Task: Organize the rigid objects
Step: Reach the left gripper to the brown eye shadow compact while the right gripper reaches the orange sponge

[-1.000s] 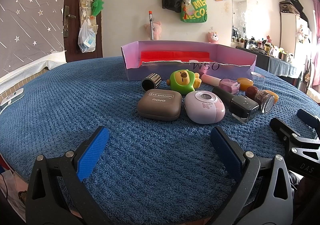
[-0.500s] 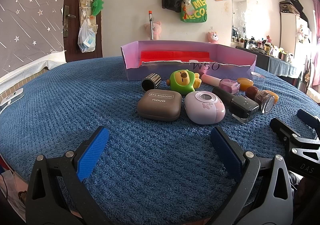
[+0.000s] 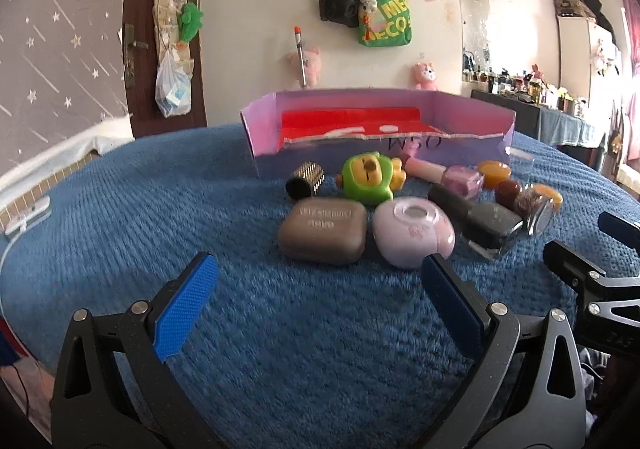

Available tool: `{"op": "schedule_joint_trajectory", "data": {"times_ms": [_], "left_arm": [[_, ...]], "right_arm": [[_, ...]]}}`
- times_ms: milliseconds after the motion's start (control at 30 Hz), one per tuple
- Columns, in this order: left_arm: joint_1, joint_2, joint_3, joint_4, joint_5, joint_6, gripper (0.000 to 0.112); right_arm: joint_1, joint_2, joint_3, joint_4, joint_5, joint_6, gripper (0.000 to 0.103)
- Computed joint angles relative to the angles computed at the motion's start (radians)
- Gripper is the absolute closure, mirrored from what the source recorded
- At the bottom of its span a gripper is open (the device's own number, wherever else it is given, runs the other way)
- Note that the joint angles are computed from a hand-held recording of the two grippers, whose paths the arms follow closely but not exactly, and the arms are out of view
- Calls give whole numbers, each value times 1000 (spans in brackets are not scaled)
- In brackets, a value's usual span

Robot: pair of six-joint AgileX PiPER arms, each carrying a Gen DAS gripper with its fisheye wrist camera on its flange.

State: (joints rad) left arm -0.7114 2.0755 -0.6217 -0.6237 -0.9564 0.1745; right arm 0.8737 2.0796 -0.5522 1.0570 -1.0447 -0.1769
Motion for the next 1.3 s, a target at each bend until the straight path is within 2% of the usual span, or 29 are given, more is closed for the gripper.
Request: {"op": "schedule_joint_trajectory", "data": {"times_ms": [100, 200, 267, 333, 433, 533, 767, 867, 900, 1000, 1100, 1167, 1233, 1300], "left_arm": [[29, -40, 15, 56, 19, -17, 9], [67, -91, 7, 87, 87, -6, 9], [103, -127, -18, 112, 182, 21, 9], [141, -154, -62, 135, 310, 45, 9], [206, -165, -123, 216, 482, 5, 9], [251, -156, -165, 315, 586, -54, 9], [275, -141, -215, 225, 657, 87, 9], [280, -127, -254, 109, 702, 235, 9], [283, -125, -264, 113, 721, 241, 9], [282, -116, -299, -28, 763, 396, 10], [277, -111, -320, -113, 788, 501, 16], [280, -110, -333, -137, 798, 536, 19], [285, -108, -350, -129, 822, 540, 25], [290, -105, -362, -55, 842, 468, 34]], "right_arm": [[-20, -25, -11, -15, 13, -31, 0], [-25, -57, -3, -14, 5, -49, 0], [-56, -109, -12, -17, 37, -109, 0], [-86, -141, -24, -25, 77, -148, 0], [-159, -187, -46, -59, 176, -183, 0], [-221, -207, -72, -69, 258, -215, 0], [-313, -208, -128, -51, 400, -294, 0], [-341, -203, -151, -30, 452, -328, 1], [-352, -201, -157, -36, 472, -333, 1], [-356, -193, -177, -1, 509, -391, 8], [-352, -182, -199, 58, 524, -469, 14], [-349, -173, -213, 90, 532, -517, 21], [-349, -169, -217, 96, 543, -533, 25], [-358, -174, -208, 61, 560, -502, 28]]}}
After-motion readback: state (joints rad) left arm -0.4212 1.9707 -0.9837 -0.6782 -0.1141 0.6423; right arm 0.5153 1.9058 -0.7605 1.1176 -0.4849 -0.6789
